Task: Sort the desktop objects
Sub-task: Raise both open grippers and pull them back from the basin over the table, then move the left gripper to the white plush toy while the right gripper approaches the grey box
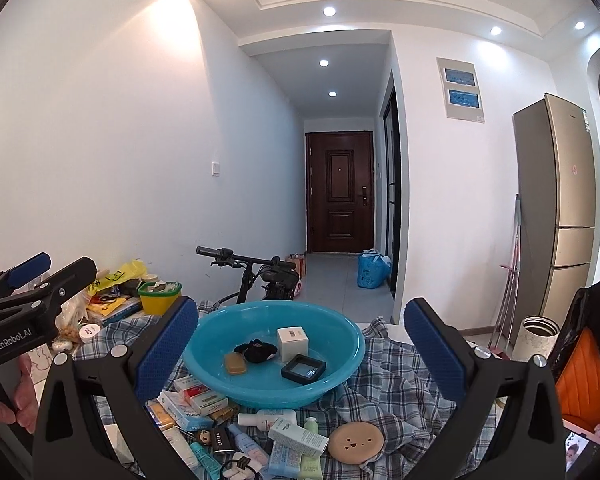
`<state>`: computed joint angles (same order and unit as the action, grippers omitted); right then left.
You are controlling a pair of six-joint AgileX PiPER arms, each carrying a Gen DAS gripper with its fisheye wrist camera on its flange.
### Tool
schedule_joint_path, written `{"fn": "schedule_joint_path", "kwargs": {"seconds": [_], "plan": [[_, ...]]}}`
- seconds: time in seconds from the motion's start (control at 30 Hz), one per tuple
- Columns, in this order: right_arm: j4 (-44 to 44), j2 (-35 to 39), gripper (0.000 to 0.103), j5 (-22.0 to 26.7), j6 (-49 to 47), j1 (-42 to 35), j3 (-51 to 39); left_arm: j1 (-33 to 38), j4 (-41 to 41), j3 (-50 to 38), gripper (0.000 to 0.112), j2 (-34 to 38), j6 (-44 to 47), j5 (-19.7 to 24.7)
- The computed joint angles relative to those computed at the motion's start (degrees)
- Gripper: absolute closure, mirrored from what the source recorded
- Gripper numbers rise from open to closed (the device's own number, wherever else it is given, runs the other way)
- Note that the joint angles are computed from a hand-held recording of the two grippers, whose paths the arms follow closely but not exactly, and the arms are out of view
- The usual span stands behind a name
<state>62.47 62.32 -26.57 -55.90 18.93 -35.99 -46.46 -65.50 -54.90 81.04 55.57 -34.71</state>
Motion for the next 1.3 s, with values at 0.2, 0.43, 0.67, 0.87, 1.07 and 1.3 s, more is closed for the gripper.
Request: {"fn": "schedule_joint_path", "kwargs": {"seconds": [0.2, 0.43, 0.67, 0.87, 1.07, 1.3], "plan": [[-0.4, -0.8, 0.0, -1.1, 1.8, 0.6, 2.0, -0.8, -0.1, 1.3, 0.009, 0.2, 0.2, 0.0], [-3.4, 3.7, 0.0, 0.1, 6.2, -0.9, 3.4, 0.9, -0.7, 1.4, 0.009, 4.9, -1.4, 2.4], [-10.4, 9.2, 0.0, 0.7, 15.1, -2.6, 5.5, 2.8, -0.3, 1.3, 0.009, 11.5, -4.8, 5.8], [-15.9, 14.6, 0.0, 1.6, 21.5, -4.2, 6.5, 5.0, -1.5, 0.4, 0.009, 17.2, -6.4, 10.9], [-20.1, 18.0, 0.0, 2.1, 26.7, -5.3, 8.0, 5.0, -1.9, 0.0, 0.009, 21.3, -6.5, 12.3], [-26.3, 22.4, 0.0, 2.5, 33.7, -7.1, 9.0, 5.4, -1.9, -1.2, 0.009, 26.6, -6.6, 16.0]]}}
